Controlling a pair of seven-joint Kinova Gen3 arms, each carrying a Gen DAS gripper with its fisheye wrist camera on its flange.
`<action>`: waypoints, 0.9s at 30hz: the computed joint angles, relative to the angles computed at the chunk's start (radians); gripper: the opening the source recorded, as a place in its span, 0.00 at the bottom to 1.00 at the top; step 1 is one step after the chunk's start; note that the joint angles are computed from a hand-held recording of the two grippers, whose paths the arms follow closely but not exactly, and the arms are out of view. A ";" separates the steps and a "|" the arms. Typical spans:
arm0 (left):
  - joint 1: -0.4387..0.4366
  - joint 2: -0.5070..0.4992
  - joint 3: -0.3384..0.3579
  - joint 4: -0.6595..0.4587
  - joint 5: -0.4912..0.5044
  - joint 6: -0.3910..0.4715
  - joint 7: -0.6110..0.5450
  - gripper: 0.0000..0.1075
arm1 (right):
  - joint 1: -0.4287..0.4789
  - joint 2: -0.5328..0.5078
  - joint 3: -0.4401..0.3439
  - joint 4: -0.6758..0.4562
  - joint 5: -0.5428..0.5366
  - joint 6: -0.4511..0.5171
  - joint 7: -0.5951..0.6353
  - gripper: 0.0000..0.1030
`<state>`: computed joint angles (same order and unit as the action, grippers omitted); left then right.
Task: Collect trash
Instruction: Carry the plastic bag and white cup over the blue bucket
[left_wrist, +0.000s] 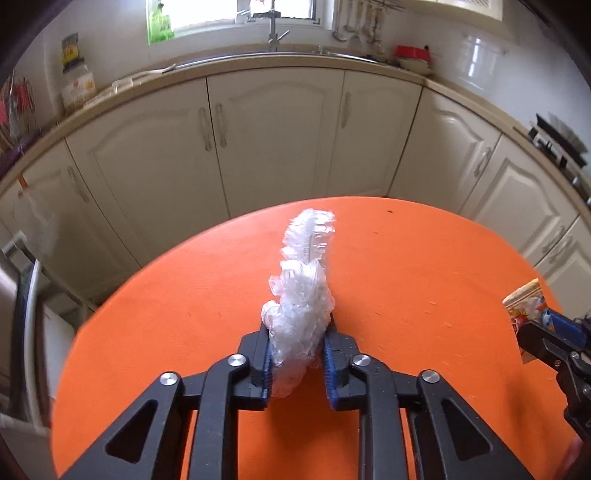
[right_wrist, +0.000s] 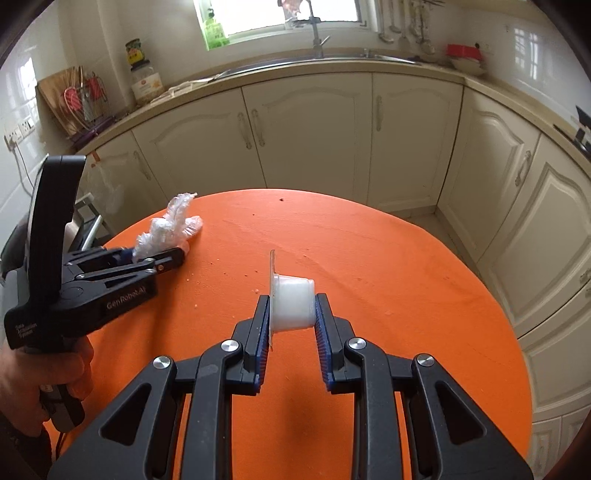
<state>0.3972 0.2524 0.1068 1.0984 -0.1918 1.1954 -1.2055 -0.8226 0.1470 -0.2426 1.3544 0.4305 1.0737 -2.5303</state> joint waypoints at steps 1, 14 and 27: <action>0.003 0.004 0.001 -0.005 -0.004 -0.009 -0.001 0.13 | -0.003 -0.010 0.000 0.009 0.005 0.001 -0.010 0.22; 0.144 -0.081 0.062 0.012 -0.069 -0.137 0.074 0.13 | 0.123 -0.384 -0.144 0.243 0.044 0.089 -0.188 0.22; 0.403 -0.188 0.284 0.129 -0.159 -0.131 0.256 0.13 | 0.297 -0.806 -0.189 0.321 -0.076 0.461 -0.114 0.22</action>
